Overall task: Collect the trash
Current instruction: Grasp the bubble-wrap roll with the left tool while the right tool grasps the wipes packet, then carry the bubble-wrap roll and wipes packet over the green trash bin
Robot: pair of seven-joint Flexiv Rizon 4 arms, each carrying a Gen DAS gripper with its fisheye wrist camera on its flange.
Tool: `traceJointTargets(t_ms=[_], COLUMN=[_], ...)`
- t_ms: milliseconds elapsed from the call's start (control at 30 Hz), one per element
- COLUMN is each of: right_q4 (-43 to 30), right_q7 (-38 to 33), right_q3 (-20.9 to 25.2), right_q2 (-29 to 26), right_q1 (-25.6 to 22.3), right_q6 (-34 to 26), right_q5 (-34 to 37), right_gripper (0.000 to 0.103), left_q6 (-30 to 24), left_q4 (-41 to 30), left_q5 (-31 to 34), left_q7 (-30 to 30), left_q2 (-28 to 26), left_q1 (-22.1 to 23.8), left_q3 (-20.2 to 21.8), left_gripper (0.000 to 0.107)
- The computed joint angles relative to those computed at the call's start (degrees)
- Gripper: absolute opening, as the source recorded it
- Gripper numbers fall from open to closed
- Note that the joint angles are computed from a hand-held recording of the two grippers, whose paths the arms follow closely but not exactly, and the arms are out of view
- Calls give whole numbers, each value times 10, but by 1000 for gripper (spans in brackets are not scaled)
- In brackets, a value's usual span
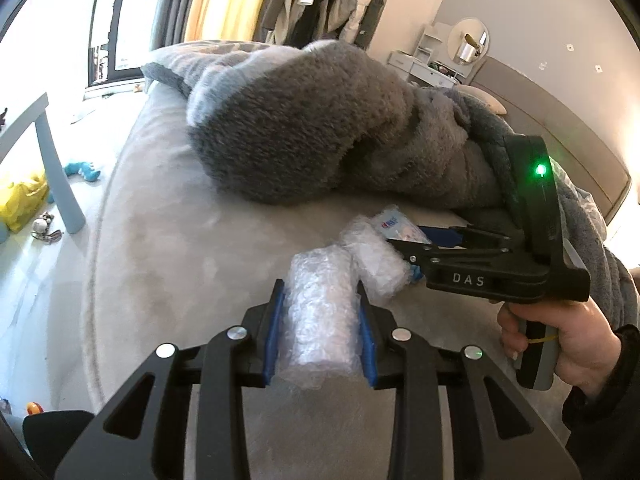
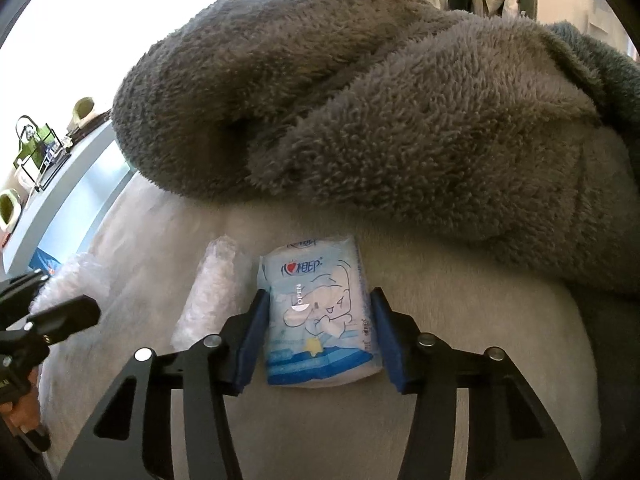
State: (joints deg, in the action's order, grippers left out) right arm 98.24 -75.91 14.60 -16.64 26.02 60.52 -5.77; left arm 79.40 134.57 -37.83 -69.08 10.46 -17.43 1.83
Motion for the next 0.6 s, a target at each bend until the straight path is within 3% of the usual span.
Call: traceJointTargets(t_ms=[233,600], right_q4=[18,73], right_q7=[77,211], right_q3=[-17,-23], right_q2=[21,79], right_q1=[25,31], right_q6=[-3,33], right_q5=[-61,-166], right_gripper=[45,45], left_q6=[-24,-48], left_q4=[8,22], left_q5=[77,132], left_q7=[-47,-103], left_q2=[33,78], left_q1=[26,48], left_q3=[-2,9], left_gripper=[35,35])
